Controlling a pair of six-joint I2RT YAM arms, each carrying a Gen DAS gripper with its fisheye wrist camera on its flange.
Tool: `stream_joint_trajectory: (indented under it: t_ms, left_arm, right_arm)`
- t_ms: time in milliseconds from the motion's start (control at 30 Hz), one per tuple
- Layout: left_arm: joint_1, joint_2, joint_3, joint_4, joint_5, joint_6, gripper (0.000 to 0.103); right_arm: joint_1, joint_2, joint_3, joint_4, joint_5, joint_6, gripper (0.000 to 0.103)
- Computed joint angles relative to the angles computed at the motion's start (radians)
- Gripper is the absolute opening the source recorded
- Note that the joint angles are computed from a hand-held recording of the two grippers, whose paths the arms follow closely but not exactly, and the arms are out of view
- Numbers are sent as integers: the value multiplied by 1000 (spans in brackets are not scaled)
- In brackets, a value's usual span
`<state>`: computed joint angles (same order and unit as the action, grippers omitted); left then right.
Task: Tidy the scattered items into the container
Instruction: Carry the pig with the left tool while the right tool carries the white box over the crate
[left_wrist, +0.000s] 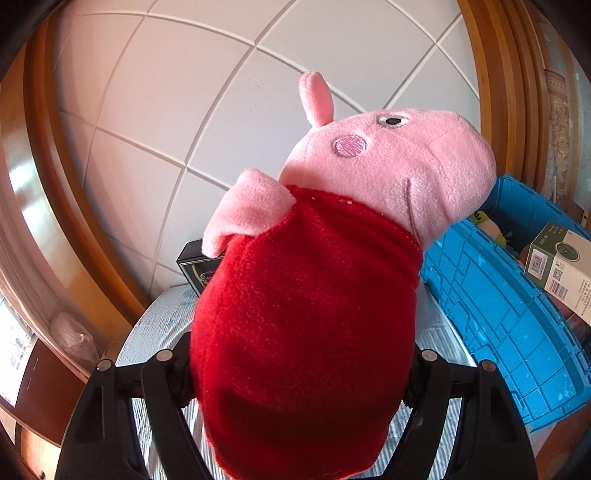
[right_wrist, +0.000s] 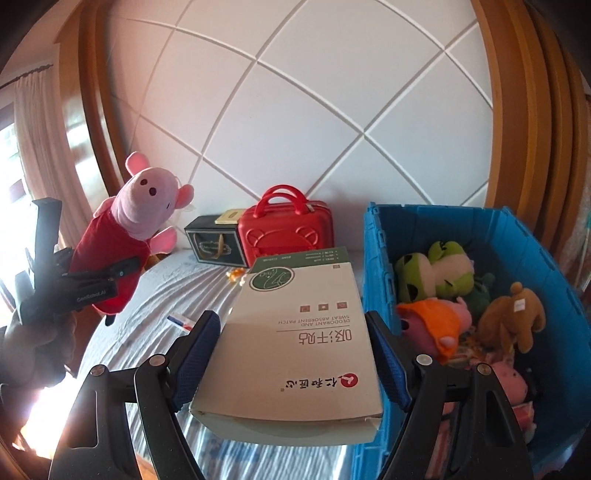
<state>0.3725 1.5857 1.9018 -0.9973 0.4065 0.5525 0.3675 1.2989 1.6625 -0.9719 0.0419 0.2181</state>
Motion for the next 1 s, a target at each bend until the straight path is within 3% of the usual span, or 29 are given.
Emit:
stream_joint_trajectory:
  t_ms: [500, 1000]
  left_arm:
    - [-415, -121, -69, 27, -215, -167, 78]
    - [-837, -4, 59, -7, -407, -271, 78]
  right_arm:
    - [-537, -80, -45, -73, -380, -266, 79]
    - [-986, 12, 3, -139, -612, -468, 79]
